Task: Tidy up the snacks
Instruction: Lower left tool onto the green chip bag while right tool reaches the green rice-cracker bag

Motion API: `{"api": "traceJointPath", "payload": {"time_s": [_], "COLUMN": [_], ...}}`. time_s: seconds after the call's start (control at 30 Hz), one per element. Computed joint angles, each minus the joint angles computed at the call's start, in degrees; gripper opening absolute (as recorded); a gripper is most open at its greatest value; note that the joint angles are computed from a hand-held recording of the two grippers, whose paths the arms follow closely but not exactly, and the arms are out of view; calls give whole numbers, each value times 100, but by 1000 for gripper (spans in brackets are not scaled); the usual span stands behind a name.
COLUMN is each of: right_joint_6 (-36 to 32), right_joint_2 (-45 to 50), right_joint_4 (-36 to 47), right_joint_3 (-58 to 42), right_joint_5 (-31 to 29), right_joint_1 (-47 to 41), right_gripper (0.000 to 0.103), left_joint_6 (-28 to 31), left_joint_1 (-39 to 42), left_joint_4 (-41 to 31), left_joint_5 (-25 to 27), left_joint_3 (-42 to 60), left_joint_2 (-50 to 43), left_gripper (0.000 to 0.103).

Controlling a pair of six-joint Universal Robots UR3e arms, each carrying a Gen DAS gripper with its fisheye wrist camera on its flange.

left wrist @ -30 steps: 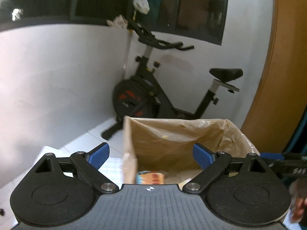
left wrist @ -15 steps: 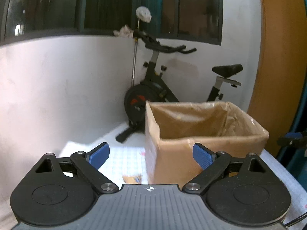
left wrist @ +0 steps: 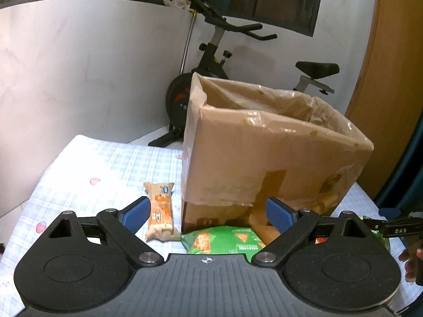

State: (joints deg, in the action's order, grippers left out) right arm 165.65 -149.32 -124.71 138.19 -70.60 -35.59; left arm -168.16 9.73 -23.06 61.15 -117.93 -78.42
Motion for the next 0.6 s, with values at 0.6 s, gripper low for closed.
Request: {"api": "traceJointPath", "payload": {"time_s": [0.6], "right_joint_6": [357], "right_joint_2": [-973], "right_joint_4": [1095], "right_joint_3": [653], "right_joint_5": [344], "right_joint_1": [-533], "right_gripper": [99], "left_joint_6": [-364], "left_joint_1": [-588], "left_joint_4": [355], "left_joint_5": [535], "left_joint_3": [-82], "left_joint_2": [-896], "left_gripper": [96]}}
